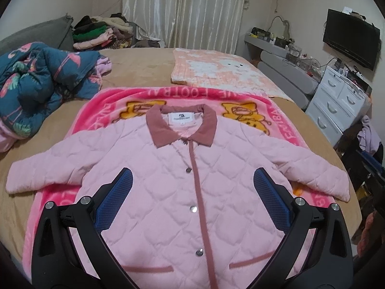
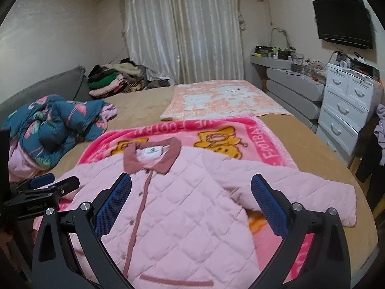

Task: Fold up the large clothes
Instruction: 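Move the right gripper toward the jacket sleeve nearest it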

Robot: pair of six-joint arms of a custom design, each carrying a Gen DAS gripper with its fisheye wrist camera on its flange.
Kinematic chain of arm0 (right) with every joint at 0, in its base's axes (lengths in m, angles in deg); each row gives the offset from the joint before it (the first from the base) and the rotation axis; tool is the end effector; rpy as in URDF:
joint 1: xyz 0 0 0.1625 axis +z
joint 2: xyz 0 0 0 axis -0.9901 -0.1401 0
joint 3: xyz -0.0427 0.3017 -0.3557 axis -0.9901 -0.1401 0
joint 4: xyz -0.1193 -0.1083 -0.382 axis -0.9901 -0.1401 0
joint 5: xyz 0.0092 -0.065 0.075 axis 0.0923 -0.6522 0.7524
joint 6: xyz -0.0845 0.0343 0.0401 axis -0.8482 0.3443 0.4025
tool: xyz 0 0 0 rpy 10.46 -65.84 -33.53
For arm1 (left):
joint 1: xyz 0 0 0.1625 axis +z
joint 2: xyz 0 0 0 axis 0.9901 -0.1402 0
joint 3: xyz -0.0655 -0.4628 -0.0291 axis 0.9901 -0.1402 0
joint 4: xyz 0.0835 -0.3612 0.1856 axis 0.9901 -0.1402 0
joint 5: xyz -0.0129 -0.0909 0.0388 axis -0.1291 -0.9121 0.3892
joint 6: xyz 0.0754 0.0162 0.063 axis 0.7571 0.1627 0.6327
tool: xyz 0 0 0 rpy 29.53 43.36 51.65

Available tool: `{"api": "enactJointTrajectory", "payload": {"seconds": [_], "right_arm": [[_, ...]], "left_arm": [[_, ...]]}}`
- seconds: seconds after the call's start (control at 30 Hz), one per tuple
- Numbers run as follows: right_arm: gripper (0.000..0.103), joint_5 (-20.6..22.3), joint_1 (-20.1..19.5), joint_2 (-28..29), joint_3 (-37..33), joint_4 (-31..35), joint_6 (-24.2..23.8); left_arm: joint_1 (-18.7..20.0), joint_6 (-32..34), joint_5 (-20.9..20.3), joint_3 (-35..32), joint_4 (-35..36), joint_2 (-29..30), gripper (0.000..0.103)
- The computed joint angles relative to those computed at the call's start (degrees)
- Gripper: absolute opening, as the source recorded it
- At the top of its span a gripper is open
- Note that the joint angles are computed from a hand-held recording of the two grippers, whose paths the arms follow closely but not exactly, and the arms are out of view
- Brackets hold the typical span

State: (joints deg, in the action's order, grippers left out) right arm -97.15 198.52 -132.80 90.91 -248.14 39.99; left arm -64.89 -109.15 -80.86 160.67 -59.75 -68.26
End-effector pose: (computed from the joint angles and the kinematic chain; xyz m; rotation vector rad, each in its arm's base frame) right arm 0.2137 -0.2862 0.3363 0.3605 -2.1435 1.2979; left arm -0.3766 -0.3376 0.1559 0.5485 2.3431 -0.9535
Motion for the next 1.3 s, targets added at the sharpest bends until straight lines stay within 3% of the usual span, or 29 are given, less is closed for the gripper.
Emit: {"api": "enactJointTrajectory", "payload": {"seconds": [0.33, 0.9, 1.13, 1.3], "right_arm": [[0.099, 0.6, -6.1, -1.2, -1.6, -7.0, -5.2], [0.099, 6.2, -23.9, -8.4, -0.9, -6.3, -0.7], [0.099, 13.2, -33.7, -12.2, 0.1, -3.6, 3.1], [0.099, 15.6, -39.5, -14.0, 0.4, -3.4, 5.0]], "left_arm": [[3.4, 6.9, -1.2, -5.8, -7.5, 7.7, 0.094], [6.3, 11.7, -3.9, -13.1, -10.9, 19.2, 0.094], [7.1, 12.1, -5.4, -16.3, -10.0, 23.4, 0.094], [7.3, 13.2, -5.6, -18.4, -9.0, 26.3, 0.094]]}}
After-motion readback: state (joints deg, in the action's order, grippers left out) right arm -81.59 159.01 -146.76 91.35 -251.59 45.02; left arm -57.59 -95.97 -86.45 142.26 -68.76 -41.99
